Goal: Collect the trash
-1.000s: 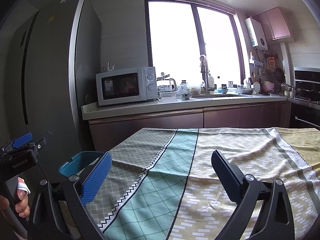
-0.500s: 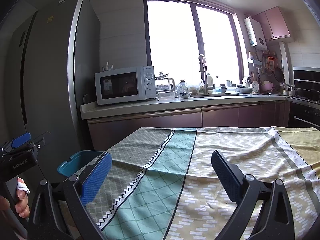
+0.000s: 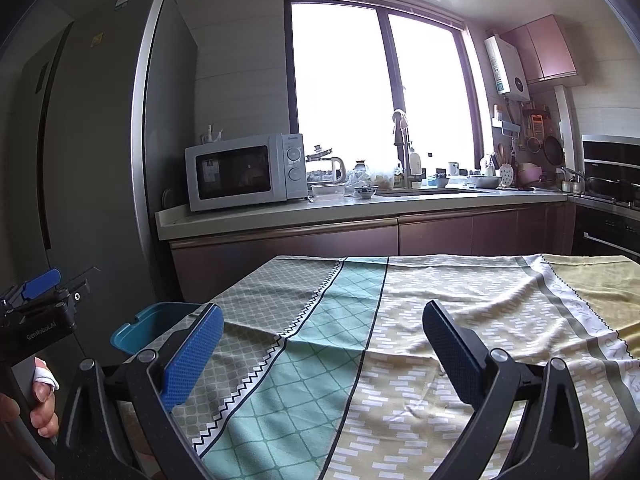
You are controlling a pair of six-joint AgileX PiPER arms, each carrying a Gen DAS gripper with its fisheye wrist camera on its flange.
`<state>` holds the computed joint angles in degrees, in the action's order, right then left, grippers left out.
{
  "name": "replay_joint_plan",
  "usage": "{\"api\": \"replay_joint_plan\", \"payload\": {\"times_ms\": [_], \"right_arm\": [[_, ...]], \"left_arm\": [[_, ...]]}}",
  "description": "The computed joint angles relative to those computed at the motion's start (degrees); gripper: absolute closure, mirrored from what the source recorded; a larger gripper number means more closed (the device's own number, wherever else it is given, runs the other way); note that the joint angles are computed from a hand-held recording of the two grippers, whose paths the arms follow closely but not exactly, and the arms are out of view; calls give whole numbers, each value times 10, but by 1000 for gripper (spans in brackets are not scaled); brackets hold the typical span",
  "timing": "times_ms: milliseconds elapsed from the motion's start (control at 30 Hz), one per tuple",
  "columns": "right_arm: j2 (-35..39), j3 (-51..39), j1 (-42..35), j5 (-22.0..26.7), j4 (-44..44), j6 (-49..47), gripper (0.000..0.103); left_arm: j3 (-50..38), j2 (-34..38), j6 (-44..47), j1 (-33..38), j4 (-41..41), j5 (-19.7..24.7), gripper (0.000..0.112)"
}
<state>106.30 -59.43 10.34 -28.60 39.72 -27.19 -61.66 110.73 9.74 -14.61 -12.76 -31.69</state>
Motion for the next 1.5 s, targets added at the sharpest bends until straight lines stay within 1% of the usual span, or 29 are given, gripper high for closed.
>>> {"api": "replay_joint_plan", "payload": {"times_ms": [1000, 1500], "right_arm": [[-5, 2, 1, 0, 28, -20, 7], [-9, 11, -2, -7, 16, -6, 7]], "left_arm": [[-7, 8, 2, -5, -1, 5, 15], [-13, 12, 11, -10, -10, 6, 15]]}}
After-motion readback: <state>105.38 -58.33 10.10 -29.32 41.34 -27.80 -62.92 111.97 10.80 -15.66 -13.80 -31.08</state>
